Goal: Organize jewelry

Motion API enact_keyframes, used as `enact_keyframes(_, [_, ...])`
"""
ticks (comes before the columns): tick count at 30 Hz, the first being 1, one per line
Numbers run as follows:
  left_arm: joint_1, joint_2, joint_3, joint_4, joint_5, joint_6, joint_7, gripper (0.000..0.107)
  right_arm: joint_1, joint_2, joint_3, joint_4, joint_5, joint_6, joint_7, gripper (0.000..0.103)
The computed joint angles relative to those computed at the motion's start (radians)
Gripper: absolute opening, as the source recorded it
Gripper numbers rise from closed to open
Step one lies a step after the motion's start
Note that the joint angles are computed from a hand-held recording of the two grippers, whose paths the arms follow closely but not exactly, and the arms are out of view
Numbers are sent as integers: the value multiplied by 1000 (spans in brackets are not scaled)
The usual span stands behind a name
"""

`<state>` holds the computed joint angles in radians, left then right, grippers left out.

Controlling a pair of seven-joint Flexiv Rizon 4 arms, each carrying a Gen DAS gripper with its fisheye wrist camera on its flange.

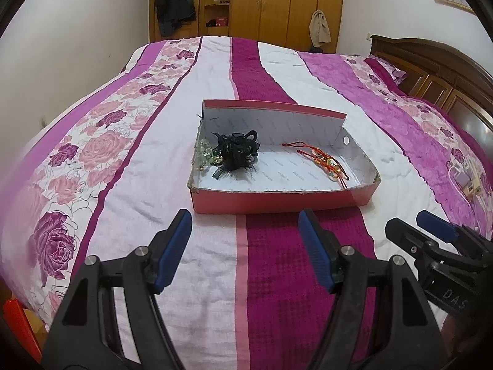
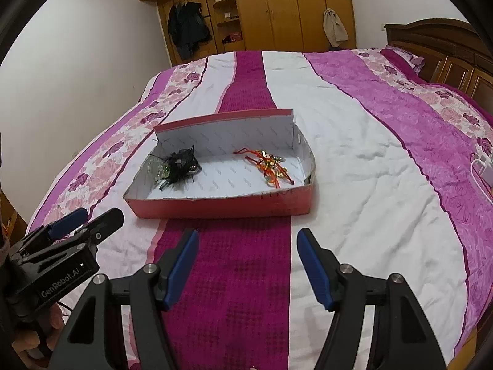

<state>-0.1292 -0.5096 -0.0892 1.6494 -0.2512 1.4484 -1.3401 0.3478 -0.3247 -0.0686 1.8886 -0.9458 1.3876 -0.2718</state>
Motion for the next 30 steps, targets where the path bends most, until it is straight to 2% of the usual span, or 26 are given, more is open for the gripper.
enact_keyframes(30, [9,-1,-13,6,-14,6,-6,64,-4,1,1,0,-39,3,32,69])
